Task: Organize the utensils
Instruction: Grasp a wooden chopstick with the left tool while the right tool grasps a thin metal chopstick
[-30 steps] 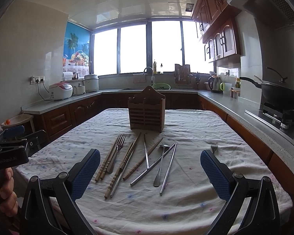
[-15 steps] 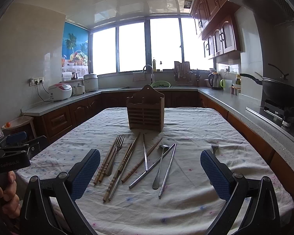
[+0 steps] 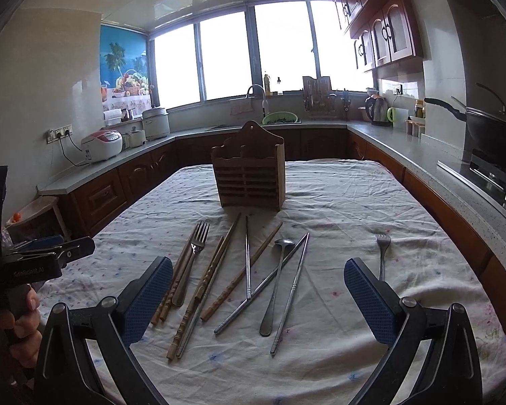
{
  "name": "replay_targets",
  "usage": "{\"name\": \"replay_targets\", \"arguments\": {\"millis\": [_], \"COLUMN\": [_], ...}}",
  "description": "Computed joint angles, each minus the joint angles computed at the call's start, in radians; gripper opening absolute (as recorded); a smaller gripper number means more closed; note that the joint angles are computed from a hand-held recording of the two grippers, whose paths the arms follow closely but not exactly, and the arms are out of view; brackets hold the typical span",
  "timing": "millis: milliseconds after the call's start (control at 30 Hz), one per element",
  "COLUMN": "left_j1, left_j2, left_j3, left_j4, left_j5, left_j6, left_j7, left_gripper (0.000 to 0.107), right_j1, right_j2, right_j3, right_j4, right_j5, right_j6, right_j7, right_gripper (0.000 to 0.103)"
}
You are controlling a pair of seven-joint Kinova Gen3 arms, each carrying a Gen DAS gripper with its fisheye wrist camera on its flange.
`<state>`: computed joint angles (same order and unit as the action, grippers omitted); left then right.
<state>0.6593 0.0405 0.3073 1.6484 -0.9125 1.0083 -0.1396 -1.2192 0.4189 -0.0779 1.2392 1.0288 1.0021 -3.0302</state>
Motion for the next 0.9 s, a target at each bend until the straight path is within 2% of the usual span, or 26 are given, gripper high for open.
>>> {"name": "replay_targets", "arguments": {"millis": [133,200,400,467,600,900], "left_j1": [-0.034,-0.048,-0.084,-0.1,-0.127,-0.178], "left_j2": [0.027,0.046,0.109,0.134,0.193,0.338], "left_j3": [-0.03,-0.047,-0.104,-0.121,-0.152,-0.21], "left_j4": [-0.043,-0.066,-0.151,-0.186,-0.264,-0.461], "left_j5": [0.066,0.1,0.216,0.271,0.377,0.571], "left_j6": [-0.035,-0.051,-0.072,-0.075,-0.07,-0.013], "left_j7": [-0.086,-0.129,-0.262,-0.322,-0.434,-0.652], "left_gripper": [0.095,0.09,0.079,0.076,0.062,0.056], "right_j1": [0.055,0.08,0.138,0.158,0.197,0.29], "right_j2": [0.015,0.024,0.064,0.077,0.107,0.213], "right_j3": [-0.006,-0.003,0.016,0.023,0.036,0.054], "right_j4": [-0.04,-0.059,-0.127,-0.146,-0.197,-0.379], "right_j5": [-0.086,-0.136,-0.281,-0.326,-0.411,-0.6], "right_j6": [-0.021,-0.034,-0.044,-0.047,-0.037,0.04], "right_j7": [0.06,0.089,0.192,0.224,0.289,0.454], "right_gripper": [0.092,0.081,0.061,0.059,0.047,0.037]}}
